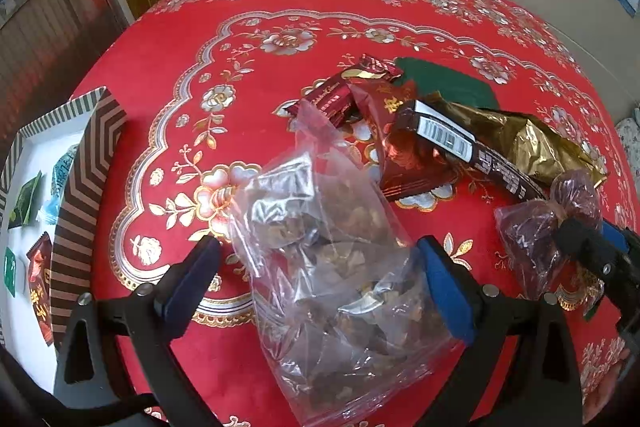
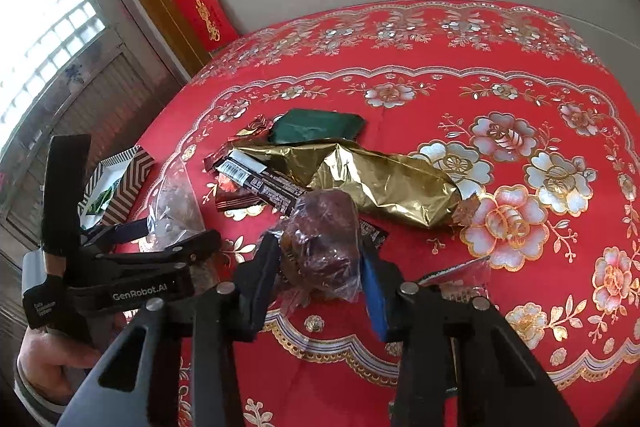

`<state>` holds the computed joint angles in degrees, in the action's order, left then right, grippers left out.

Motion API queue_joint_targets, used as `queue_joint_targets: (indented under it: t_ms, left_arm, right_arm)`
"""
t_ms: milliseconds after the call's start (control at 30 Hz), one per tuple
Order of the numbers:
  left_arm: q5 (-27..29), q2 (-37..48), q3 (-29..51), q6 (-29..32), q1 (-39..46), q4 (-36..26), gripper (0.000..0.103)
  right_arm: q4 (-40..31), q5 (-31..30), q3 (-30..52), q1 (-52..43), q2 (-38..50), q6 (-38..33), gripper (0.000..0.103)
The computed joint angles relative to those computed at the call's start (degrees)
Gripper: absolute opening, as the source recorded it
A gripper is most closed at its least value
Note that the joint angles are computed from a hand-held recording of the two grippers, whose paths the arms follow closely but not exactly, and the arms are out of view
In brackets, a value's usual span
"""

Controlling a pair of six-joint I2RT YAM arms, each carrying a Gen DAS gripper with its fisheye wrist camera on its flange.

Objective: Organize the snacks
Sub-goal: 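Grasp the clear dried-fruit bag with the left tool while the right grasps the date bag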

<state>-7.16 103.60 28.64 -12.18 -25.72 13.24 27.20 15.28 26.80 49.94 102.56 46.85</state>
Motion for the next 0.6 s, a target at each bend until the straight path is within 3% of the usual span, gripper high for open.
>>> queue_joint_targets:
  t_ms: [100,167,300,400,500,600]
  left_arm:
    - [0.4,-0.8,-1.1,0.4,0.1,1.2,0.091]
    - [0.6,-1.8,-1.5,1.0,0.4,1.0,0.079]
    - [2.4,-3.6,-2.8,2.1,1.5,1.3,0.065]
    - [4.9,-5.4,-4.1,3.0,3.2,1.2,0.043]
    - [6.6,-7.0,-5.1,4.1,4.3,0.6,0.04]
    - [4.8,-9.9,-7.9,4.8,3.7,1.6,0.039]
  right_arm:
    - [0.5,0.2,-0.9,0.5,-1.2,0.2,0.032]
    - [0.3,0.7,-1.2,1.4,-2.0,0.5,0.031]
    - [1.4,1.8,-1.6,2.9,-1.6,1.3,0.031]
    - [2.6,2.3,-2.0,3.8,-1.6,1.9,0.03]
    - [3.7,3.2,-2.9,5.3,-2.1,2.7,0.03]
    - [4.5,3.8,-3.4,6.7,-2.3,3.5,0.03]
